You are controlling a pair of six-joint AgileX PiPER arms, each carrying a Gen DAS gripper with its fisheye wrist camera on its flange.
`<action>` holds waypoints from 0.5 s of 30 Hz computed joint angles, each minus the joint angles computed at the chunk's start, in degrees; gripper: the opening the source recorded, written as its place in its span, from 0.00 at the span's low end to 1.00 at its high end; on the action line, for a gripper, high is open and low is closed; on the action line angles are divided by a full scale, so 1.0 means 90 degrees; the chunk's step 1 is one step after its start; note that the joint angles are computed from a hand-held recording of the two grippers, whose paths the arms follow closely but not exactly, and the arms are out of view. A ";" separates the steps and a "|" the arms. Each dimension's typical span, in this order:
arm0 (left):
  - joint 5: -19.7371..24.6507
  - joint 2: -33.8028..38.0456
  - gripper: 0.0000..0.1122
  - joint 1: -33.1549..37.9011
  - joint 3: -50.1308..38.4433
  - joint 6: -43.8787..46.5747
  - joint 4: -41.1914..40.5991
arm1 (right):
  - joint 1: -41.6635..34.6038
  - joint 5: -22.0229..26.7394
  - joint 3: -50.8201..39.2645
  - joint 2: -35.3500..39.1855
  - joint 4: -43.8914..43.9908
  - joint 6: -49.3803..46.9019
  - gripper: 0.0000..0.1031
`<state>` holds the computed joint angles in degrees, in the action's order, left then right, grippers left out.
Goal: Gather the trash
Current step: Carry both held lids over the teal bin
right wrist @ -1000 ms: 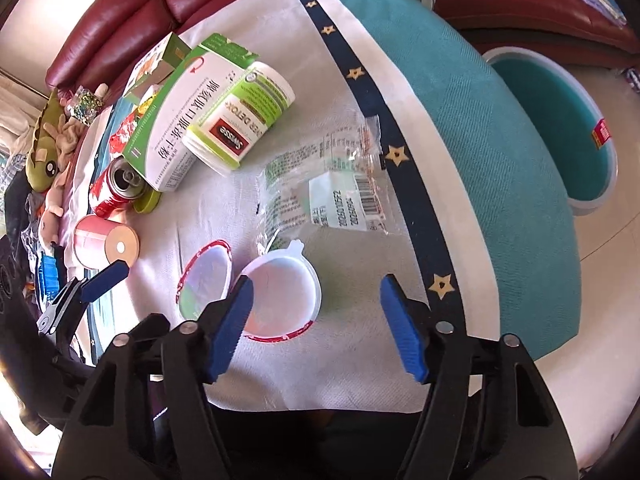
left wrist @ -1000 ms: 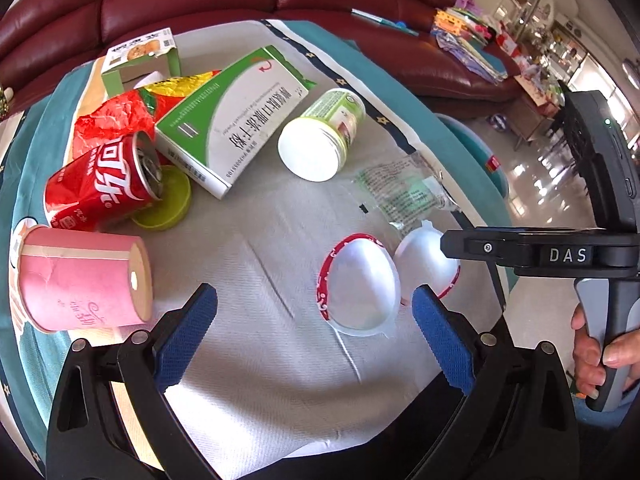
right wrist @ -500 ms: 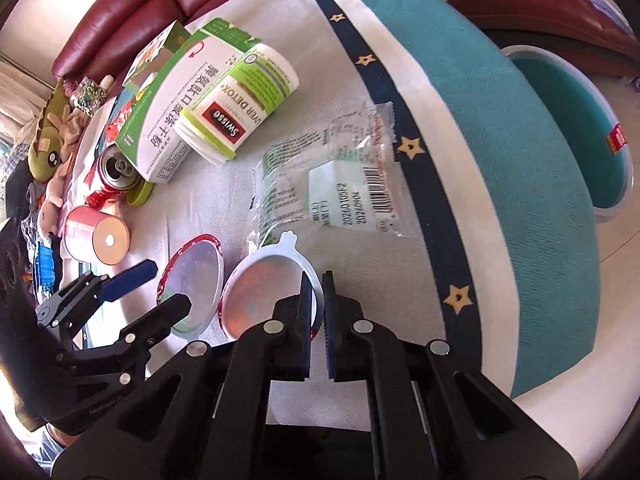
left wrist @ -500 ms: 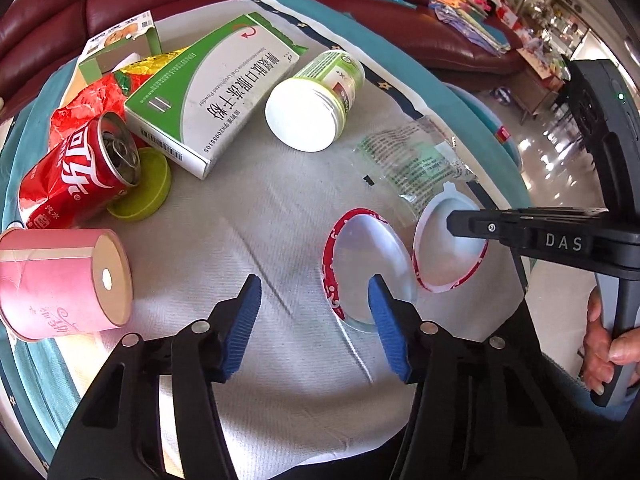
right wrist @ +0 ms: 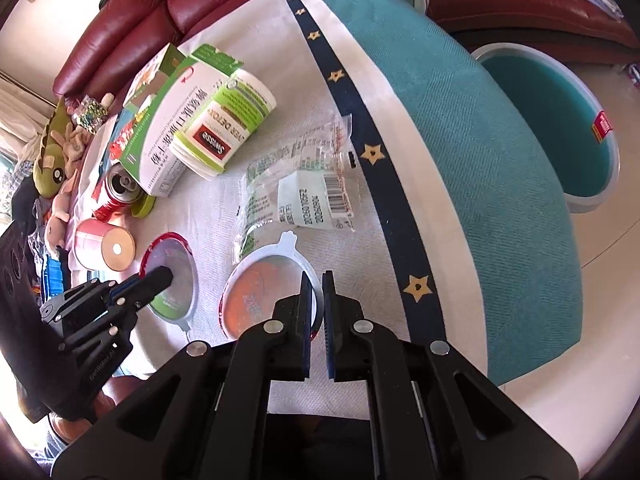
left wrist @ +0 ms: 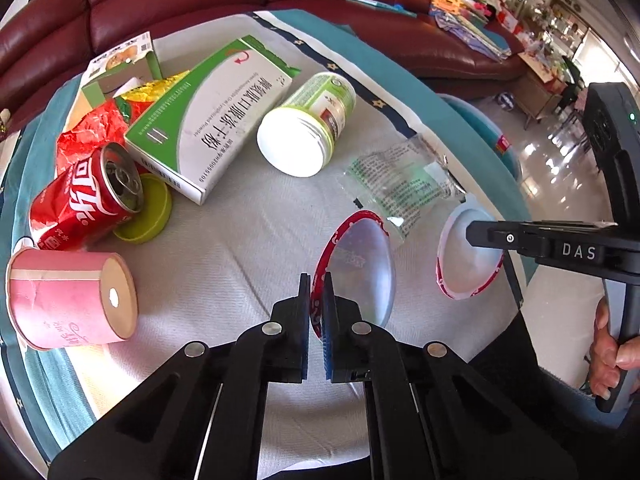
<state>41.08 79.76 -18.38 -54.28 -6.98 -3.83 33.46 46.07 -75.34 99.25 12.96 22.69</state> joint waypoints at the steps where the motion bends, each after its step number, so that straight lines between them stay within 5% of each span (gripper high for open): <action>1: 0.0036 -0.0028 0.05 0.0032 -0.0067 -0.0025 0.0010 | -0.0036 -0.0016 0.0011 -0.0060 0.0018 -0.0022 0.05; 15: 0.0501 0.0593 0.05 -0.0471 -0.2035 -0.0493 0.0442 | -0.1409 0.0105 -0.0111 -0.0826 0.0007 -0.0376 0.05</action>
